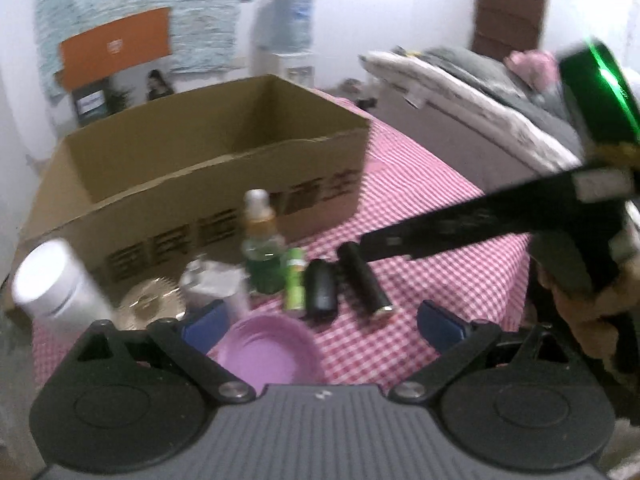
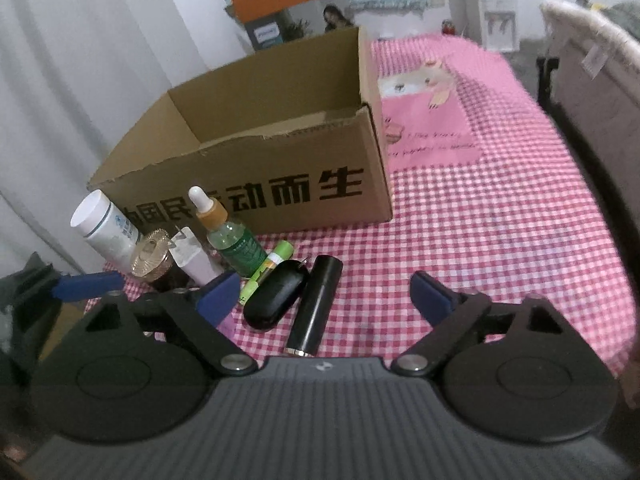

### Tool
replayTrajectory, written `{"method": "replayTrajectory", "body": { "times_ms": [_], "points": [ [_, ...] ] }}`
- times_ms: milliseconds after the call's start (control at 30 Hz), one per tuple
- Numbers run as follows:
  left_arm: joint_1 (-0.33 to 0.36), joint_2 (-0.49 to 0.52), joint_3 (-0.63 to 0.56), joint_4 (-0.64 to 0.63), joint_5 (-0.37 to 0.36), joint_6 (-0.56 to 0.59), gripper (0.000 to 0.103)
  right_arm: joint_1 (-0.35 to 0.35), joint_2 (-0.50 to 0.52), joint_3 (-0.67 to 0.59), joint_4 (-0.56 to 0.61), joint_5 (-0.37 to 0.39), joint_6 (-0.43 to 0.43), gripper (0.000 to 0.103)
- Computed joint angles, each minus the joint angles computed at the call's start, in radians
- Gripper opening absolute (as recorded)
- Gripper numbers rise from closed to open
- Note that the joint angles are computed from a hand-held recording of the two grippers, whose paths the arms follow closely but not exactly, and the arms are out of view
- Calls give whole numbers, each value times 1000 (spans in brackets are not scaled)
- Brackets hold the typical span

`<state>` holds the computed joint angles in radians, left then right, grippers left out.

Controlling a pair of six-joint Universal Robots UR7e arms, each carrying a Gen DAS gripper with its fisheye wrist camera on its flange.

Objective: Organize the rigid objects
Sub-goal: 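Grasp the black cylinder with the right gripper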

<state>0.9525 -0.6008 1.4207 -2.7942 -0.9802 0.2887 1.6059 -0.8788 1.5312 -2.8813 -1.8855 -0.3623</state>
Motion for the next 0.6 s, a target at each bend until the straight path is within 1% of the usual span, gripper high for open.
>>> {"method": "replayTrajectory", "body": {
  "times_ms": [33, 67, 100, 133, 167, 267, 300, 333, 367, 467, 600],
  "points": [
    [1, 9, -16, 23, -12, 2, 94, -2, 8, -15, 25, 0, 3, 71],
    [3, 17, -32, 50, -26, 1, 89, -5, 16, -32, 54, 3, 11, 68],
    [3, 23, -43, 72, -37, 0, 86, -8, 23, -49, 84, 9, 21, 59],
    [6, 38, -67, 94, -44, 5, 81, -12, 29, -65, 115, 18, 29, 52],
    [7, 48, -82, 111, -51, 10, 76, -15, 36, -80, 145, 24, 40, 49],
    [11, 73, -121, 145, -62, 31, 71, -23, 53, -115, 207, 31, 62, 39],
    [12, 84, -138, 155, -63, 36, 71, -25, 60, -125, 224, 34, 67, 32],
    [13, 93, -151, 170, -63, 35, 69, -29, 64, -135, 243, 37, 76, 29],
    [15, 103, -169, 189, -67, 31, 65, -33, 66, -142, 260, 44, 85, 23],
    [21, 136, -229, 262, -75, 9, 57, -45, 63, -147, 283, 78, 104, 22],
    [30, 174, -302, 343, -95, -20, 55, -59, 44, -137, 303, 94, 128, 21]
  ]
}}
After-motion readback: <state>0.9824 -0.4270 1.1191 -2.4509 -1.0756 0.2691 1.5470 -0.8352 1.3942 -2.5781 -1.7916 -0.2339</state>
